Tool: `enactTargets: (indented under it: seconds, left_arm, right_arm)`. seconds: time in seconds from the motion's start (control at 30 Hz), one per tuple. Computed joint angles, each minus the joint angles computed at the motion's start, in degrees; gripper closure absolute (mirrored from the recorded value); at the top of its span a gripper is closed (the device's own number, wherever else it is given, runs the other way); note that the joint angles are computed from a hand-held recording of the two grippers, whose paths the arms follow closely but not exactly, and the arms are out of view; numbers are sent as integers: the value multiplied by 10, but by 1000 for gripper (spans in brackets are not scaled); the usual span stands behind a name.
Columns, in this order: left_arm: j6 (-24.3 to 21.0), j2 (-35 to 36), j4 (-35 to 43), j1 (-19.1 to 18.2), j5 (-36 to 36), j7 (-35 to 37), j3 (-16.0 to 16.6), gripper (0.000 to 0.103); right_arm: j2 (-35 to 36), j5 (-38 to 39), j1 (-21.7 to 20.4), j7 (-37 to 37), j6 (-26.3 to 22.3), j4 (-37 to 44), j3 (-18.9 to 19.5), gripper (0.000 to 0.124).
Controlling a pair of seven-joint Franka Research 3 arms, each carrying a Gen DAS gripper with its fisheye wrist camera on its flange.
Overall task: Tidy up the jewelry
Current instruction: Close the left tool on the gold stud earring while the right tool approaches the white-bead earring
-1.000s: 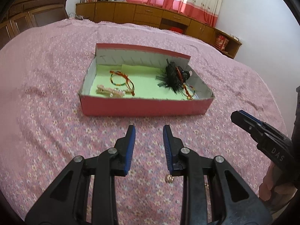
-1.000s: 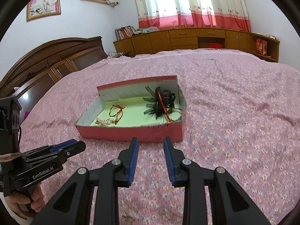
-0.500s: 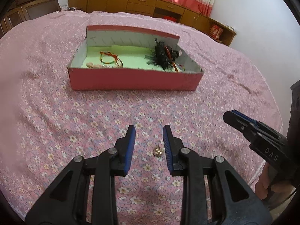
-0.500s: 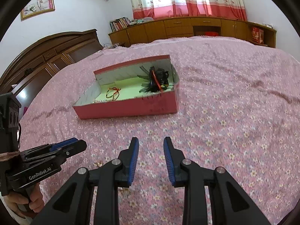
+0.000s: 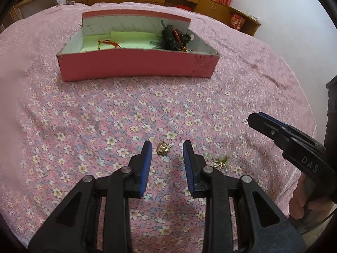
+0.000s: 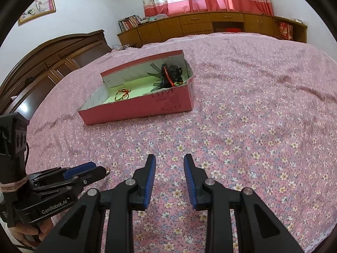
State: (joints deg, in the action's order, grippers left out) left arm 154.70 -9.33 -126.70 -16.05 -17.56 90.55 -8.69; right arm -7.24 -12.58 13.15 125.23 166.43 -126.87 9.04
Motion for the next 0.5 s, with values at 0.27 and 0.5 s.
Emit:
enactTargets:
  seconds: [0.27,0.5]
  left_arm:
    - [-7,18,8,1,-16,11,-4,83]
    - [0,25,12,5,-4,2,-10,98]
  right_arm:
    - [0,29,6,-18,0,-6,-5,94]
    - [3,41,8,-28,-2,-5,-6,94]
